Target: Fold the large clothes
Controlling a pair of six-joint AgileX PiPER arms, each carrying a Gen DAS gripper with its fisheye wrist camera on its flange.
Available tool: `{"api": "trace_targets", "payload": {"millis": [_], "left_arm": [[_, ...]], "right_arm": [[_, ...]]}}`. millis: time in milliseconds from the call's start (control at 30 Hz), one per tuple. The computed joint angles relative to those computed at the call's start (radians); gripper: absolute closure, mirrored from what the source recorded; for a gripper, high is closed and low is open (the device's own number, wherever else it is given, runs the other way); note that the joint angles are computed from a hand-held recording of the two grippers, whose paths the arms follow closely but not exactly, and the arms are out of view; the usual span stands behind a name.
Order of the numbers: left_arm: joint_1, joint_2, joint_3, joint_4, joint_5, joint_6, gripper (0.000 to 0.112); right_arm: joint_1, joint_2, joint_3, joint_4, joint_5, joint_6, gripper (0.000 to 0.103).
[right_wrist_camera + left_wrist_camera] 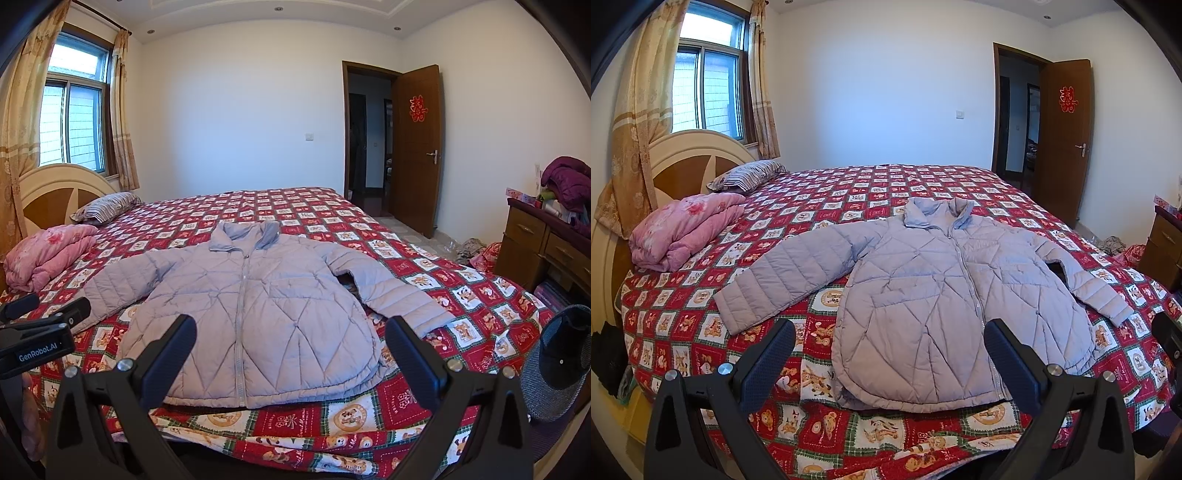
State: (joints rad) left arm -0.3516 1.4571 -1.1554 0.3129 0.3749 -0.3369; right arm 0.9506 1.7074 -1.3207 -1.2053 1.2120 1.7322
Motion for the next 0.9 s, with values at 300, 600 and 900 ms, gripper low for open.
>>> {"api": "trace_targets", "payload": {"millis": [300, 600, 900], "left_arm": [[-0.001, -0.001, 0.003, 0.023, -0.008, -0.035, 0.01], [0.003, -0.002, 0.004, 0.012, -0.011, -0.021, 0.01], [0.014, 0.002, 0.003, -0.004, -0.019, -0.007, 0.01]], "right_arm": [[0.002, 0.008, 0.002, -0.009, -0.001, 0.016, 0.0], [0.0, 0.006, 0.004, -0.004, -0.009, 0.012, 0.0], [-0.004, 0.006, 0.006, -0.001, -0.02, 0.014, 0.0]]}}
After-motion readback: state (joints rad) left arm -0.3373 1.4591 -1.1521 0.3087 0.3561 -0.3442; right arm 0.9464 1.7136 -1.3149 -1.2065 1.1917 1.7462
